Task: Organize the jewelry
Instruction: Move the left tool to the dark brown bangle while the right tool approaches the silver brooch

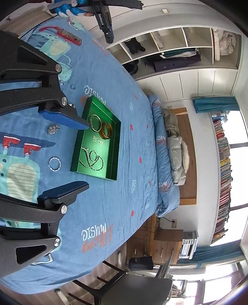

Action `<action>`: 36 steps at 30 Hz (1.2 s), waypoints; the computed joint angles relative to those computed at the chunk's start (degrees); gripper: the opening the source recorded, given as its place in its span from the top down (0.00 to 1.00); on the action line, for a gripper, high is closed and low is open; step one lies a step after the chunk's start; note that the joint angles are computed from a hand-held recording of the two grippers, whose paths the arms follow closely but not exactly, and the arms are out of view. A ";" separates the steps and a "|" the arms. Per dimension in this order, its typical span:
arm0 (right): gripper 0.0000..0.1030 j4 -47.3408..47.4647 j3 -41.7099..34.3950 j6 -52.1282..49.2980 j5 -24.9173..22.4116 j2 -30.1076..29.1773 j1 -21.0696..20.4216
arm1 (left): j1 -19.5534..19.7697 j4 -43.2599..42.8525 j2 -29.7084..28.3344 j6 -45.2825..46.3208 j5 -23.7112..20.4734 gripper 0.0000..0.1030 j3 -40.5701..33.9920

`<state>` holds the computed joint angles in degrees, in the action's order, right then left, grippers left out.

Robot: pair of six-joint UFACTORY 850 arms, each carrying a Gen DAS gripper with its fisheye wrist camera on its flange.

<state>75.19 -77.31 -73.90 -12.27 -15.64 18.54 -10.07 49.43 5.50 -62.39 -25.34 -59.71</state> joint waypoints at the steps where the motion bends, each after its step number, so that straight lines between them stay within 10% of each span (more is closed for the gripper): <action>1: 0.46 2.03 1.00 -1.96 0.29 0.69 0.08 | -0.24 0.12 0.61 -0.34 0.13 0.79 0.95; 16: 0.50 13.52 8.46 -12.75 -3.13 -0.24 -0.03 | -2.30 -6.21 0.10 -1.62 7.71 0.79 11.52; 36: 0.58 -4.89 -3.12 -1.47 -6.42 -14.91 3.28 | -1.13 -20.41 -16.10 9.37 10.12 0.77 3.43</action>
